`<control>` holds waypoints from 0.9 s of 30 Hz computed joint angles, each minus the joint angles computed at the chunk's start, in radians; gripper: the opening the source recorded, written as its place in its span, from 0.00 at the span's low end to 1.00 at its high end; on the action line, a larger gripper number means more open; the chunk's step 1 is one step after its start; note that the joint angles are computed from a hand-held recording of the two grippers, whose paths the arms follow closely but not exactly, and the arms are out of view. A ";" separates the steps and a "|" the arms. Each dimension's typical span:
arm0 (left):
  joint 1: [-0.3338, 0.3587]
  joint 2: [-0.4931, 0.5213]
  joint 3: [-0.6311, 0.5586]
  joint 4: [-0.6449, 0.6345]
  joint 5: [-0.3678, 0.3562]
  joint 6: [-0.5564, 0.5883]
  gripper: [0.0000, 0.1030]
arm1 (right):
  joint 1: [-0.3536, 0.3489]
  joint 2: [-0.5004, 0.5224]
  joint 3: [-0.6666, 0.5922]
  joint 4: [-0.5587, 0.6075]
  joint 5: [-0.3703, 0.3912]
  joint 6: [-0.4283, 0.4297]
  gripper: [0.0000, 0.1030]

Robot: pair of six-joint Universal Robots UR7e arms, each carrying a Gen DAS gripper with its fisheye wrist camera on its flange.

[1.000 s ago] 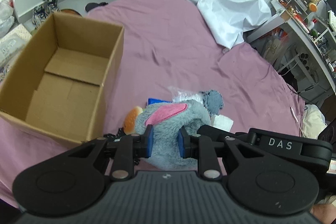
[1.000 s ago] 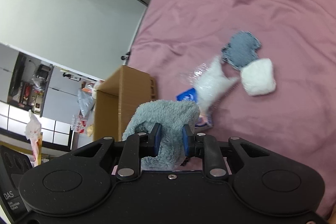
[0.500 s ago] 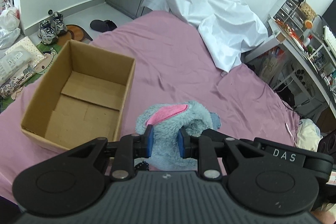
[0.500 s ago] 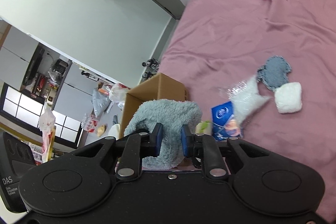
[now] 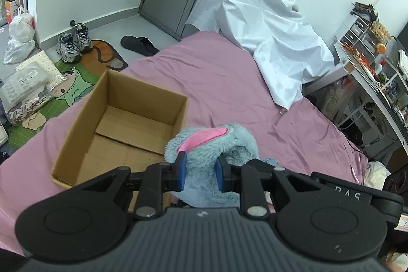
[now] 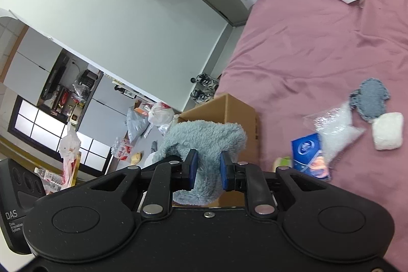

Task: Organize soft objects
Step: 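Lift the grey plush with the left tool and carry it over the box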

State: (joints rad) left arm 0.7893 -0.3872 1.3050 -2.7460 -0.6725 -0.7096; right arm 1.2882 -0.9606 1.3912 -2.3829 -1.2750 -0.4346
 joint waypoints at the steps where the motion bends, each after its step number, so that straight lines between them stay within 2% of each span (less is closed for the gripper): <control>1: 0.002 -0.004 0.004 -0.005 0.002 0.003 0.21 | 0.003 0.004 -0.002 -0.001 0.002 -0.001 0.18; 13: 0.048 -0.029 0.022 -0.076 -0.002 0.053 0.21 | 0.036 0.065 -0.027 -0.047 0.009 0.003 0.19; 19: 0.084 -0.036 0.025 -0.101 -0.024 0.070 0.21 | 0.047 0.102 -0.049 -0.063 0.007 0.026 0.23; 22: 0.103 -0.038 0.023 -0.103 -0.032 0.069 0.21 | 0.051 0.118 -0.063 -0.054 0.002 0.030 0.25; 27: 0.134 -0.035 0.006 -0.067 -0.016 0.044 0.21 | 0.061 0.127 -0.065 -0.076 -0.033 0.045 0.39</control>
State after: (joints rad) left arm 0.9228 -0.4225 1.3106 -2.8128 -0.6886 -0.6652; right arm 1.3497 -0.8334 1.3263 -2.4585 -1.3076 -0.3899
